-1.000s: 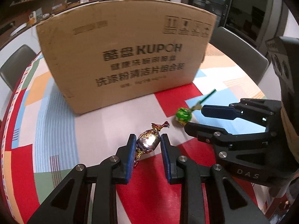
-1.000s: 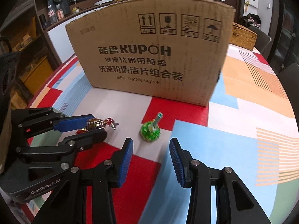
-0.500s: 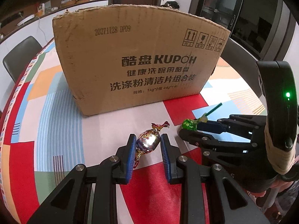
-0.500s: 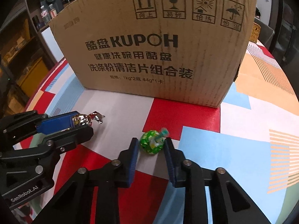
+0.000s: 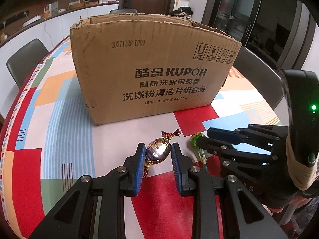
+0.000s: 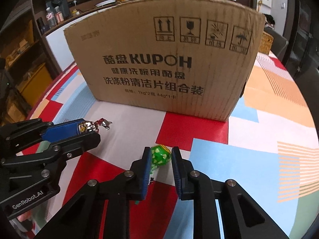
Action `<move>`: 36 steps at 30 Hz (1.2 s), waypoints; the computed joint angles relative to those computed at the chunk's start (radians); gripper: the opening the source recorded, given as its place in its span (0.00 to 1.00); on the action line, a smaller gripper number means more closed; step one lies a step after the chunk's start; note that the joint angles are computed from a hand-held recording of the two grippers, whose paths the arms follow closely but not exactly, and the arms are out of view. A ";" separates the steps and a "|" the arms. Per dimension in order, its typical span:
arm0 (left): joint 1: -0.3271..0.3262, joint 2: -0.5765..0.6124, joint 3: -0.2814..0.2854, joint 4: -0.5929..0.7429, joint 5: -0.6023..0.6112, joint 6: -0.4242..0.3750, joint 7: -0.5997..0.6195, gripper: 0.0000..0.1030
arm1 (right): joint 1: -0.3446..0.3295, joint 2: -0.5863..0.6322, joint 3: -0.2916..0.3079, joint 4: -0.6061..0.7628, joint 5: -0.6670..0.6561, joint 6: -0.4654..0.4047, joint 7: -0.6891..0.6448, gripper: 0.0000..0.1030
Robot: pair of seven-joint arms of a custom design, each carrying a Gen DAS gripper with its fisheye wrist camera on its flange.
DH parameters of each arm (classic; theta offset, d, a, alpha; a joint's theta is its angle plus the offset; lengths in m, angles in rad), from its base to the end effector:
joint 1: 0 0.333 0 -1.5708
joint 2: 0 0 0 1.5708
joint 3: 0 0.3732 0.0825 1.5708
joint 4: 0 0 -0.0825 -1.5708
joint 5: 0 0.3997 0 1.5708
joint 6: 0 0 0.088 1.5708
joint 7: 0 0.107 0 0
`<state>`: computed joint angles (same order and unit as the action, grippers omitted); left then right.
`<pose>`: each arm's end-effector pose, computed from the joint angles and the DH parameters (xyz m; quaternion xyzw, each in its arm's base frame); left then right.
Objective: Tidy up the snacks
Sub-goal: 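Grasp the gold foil candy with the left tool while the right tool grasps the green lollipop, then carry the foil candy and green lollipop into the box and open both tools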
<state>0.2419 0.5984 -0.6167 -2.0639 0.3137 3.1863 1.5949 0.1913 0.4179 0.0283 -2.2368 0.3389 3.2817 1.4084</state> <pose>0.6291 -0.2298 0.2998 -0.4701 0.8145 -0.3240 0.1027 0.6084 0.1000 0.2879 -0.6818 0.6649 -0.1833 0.2438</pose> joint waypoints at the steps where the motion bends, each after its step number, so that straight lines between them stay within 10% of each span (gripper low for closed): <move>1: -0.001 -0.001 0.000 -0.001 0.000 0.000 -0.001 0.26 | -0.006 0.002 0.007 0.005 -0.004 -0.009 -0.004 0.21; 5: -0.007 -0.004 0.009 -0.003 -0.001 0.001 -0.008 0.26 | -0.065 0.013 0.060 0.021 0.003 -0.042 -0.002 0.27; 14: -0.041 0.009 0.045 0.019 -0.008 -0.010 -0.015 0.26 | 0.025 0.052 -0.036 0.061 0.000 -0.068 0.014 0.29; 36: 0.037 -0.045 -0.025 -0.040 0.065 0.089 -0.083 0.26 | 0.093 -0.054 -0.070 -0.041 0.032 0.084 0.004 0.25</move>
<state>0.2792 0.5533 -0.6415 -2.1039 0.3788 3.2758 1.5121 0.2839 0.3635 -0.0414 -2.2776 0.3711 3.3656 1.4122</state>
